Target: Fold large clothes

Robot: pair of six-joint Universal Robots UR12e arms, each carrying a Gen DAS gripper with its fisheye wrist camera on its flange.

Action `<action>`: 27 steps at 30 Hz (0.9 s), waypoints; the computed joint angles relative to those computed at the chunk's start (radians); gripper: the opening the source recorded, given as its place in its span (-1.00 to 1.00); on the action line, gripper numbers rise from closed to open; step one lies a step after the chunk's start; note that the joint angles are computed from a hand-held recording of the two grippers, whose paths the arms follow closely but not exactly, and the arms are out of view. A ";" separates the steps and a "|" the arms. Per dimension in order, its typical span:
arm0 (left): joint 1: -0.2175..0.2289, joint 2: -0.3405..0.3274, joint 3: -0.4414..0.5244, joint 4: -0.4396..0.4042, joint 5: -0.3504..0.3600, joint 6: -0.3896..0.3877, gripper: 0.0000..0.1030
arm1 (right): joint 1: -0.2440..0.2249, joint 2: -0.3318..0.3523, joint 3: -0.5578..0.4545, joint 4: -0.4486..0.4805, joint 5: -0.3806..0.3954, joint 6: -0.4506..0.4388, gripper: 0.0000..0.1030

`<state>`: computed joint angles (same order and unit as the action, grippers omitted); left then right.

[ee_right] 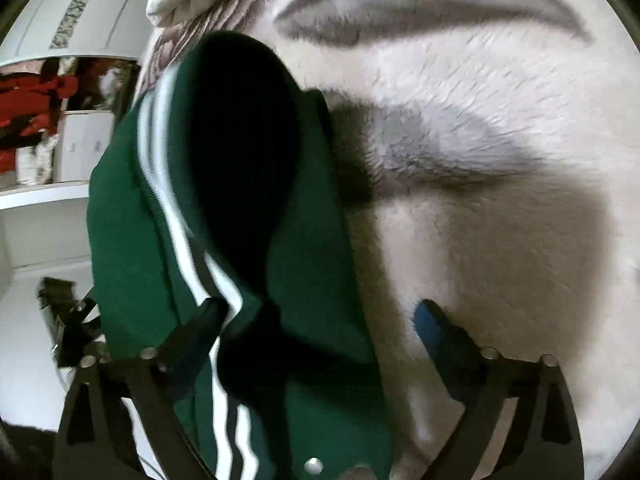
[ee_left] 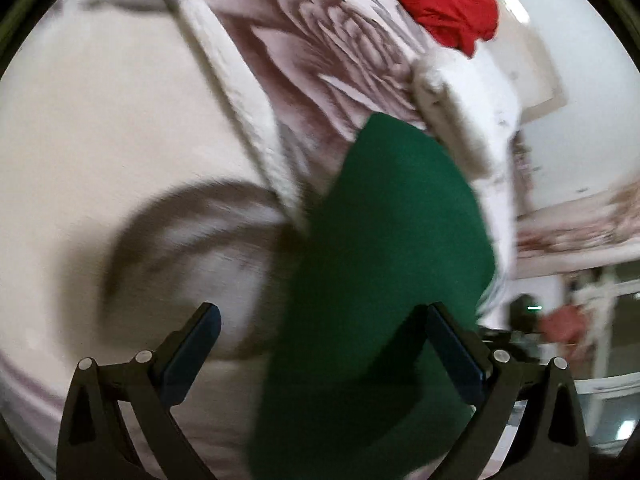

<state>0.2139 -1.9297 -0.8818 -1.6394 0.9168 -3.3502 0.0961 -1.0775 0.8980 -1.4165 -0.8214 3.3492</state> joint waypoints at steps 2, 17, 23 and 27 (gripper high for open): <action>0.003 -0.002 -0.016 0.004 -0.072 0.014 1.00 | -0.007 0.012 -0.006 0.022 0.051 -0.040 1.00; -0.003 -0.087 0.088 -0.134 -0.140 0.183 1.00 | 0.005 0.117 -0.053 0.104 0.503 -0.001 0.98; 0.008 -0.152 0.203 -0.295 -0.152 0.338 1.00 | 0.015 0.057 0.075 -0.153 0.515 0.219 0.94; 0.001 -0.184 0.267 -0.396 -0.151 0.428 1.00 | 0.001 0.046 0.083 -0.110 0.455 0.122 0.91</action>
